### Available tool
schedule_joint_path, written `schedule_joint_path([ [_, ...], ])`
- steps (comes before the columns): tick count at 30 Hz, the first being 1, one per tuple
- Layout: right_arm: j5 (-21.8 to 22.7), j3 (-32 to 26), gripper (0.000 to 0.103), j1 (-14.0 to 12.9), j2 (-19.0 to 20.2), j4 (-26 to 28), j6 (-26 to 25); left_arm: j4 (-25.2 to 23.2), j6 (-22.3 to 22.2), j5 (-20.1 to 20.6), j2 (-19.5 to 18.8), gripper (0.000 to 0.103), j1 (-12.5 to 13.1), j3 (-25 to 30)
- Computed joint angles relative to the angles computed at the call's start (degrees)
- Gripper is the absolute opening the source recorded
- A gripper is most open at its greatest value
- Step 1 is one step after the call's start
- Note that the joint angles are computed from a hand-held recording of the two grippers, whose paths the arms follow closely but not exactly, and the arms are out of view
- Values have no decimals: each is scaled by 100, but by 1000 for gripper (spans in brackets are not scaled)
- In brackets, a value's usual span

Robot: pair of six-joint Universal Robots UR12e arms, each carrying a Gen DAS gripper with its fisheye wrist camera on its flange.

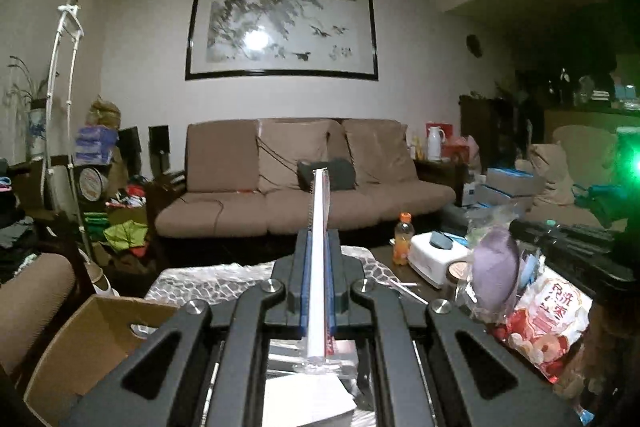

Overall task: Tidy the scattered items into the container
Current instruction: 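Lift the straw with the left gripper while the right gripper lifts the purple pad bag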

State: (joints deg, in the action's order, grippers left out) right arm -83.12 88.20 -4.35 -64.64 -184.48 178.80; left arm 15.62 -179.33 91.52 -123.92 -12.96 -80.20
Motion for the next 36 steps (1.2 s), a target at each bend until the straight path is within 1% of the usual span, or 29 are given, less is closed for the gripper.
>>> schedule_joint_path([
  [3,-168,51,1,99,-6,-557,-33,252,-96,97,12,6,11,-46],
  [7,-278,123,1,231,-101,-940,-116,651,66,337,14,6,-10,-91],
  [9,-388,154,1,310,-132,-1190,-213,654,28,322,50,6,8,-126],
  [12,-579,161,1,432,-157,-1386,-343,644,36,401,80,6,20,-170],
  [14,-777,133,1,524,-122,-1450,-496,606,73,447,84,6,23,-192],
  [17,-836,90,1,601,-84,-1353,-550,552,118,526,89,6,31,-219],
  [20,-906,71,1,637,-73,-1290,-545,463,80,576,123,6,52,-253],
  [22,-912,75,1,634,-79,-1292,-450,423,62,597,137,6,67,-261],
  [28,-1278,41,1,657,-35,-1438,-360,337,172,691,153,6,65,-259],
  [36,-1202,30,1,653,-45,-1339,-306,220,175,745,174,6,108,-275],
])
